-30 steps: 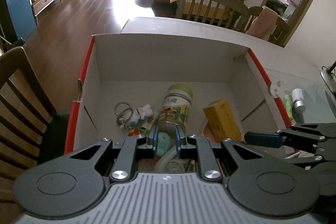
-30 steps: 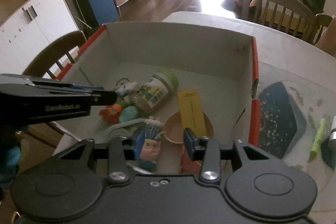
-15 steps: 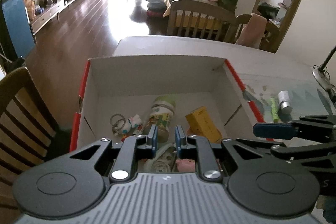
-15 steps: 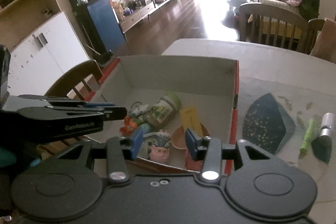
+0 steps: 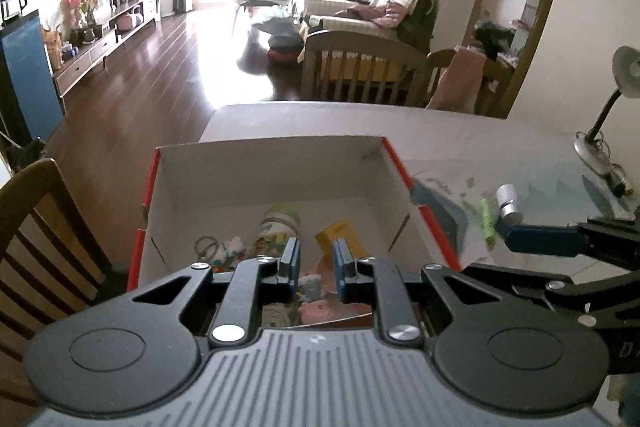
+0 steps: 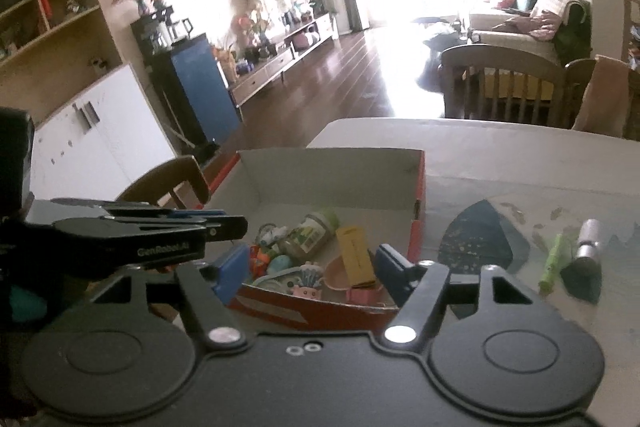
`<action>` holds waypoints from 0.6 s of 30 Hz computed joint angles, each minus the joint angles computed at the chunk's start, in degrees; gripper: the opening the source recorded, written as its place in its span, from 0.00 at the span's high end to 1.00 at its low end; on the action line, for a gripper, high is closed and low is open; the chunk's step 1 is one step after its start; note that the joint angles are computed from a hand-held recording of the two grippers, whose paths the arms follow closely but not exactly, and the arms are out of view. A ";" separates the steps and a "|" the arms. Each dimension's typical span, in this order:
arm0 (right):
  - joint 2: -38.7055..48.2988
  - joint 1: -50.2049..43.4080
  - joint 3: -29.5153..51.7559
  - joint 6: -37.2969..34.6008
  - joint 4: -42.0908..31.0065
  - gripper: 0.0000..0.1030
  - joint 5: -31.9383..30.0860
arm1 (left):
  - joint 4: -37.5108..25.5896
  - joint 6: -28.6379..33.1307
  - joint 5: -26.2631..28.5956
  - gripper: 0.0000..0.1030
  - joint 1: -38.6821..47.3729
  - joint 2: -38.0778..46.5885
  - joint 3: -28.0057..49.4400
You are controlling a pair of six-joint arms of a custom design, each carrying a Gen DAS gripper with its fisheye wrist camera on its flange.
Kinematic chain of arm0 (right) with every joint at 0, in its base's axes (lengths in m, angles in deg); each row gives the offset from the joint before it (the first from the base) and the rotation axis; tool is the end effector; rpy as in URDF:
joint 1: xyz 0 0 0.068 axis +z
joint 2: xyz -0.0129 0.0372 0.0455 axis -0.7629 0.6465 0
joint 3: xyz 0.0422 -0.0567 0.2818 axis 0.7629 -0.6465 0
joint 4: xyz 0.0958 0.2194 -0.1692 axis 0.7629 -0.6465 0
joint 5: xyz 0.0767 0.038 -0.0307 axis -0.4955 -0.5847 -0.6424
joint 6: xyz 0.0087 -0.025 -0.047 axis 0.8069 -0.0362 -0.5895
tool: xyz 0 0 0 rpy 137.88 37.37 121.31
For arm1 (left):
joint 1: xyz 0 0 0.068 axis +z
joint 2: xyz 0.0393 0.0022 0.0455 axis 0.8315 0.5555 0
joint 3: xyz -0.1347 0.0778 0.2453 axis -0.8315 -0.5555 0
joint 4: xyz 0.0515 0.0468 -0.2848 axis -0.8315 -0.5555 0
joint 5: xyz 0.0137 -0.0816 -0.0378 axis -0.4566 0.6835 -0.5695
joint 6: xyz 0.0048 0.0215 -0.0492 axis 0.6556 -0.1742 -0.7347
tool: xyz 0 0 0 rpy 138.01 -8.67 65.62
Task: Organize rigid objects
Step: 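Withdraw both open tools from the box back to the table items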
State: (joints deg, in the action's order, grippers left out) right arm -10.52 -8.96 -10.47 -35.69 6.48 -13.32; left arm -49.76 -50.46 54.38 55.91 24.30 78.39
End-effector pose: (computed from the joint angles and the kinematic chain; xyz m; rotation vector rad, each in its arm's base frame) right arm 0.2068 0.1571 0.1457 0.2673 2.2311 0.2501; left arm 0.2848 -0.0183 0.1371 0.6100 2.2910 -0.4361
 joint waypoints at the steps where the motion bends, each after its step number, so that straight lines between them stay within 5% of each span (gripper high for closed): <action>1: -0.86 0.33 -0.75 0.63 0.12 0.31 0.44 | -0.32 -0.18 0.17 0.83 -0.33 -0.97 -0.46; 4: -4.04 1.50 -2.81 2.43 -0.98 0.28 2.18 | -0.50 -1.29 -0.05 0.67 -1.94 -3.34 -1.79; 6: -6.22 2.31 -3.98 3.27 -2.25 0.25 3.47 | 0.56 -2.28 -0.19 0.40 -3.23 -5.03 -3.23; 7: -7.51 2.74 -4.63 3.54 -3.02 0.25 4.21 | 1.44 -3.11 -0.62 0.35 -4.13 -6.01 -4.14; 14: -18.37 2.99 -8.89 6.22 -10.64 0.17 7.40 | 3.44 -7.84 -3.85 0.32 -11.20 -8.83 -6.29; 18: -25.97 1.26 -11.18 6.04 -16.13 0.10 8.33 | 5.95 -11.19 -6.31 0.20 -15.92 -8.92 -6.89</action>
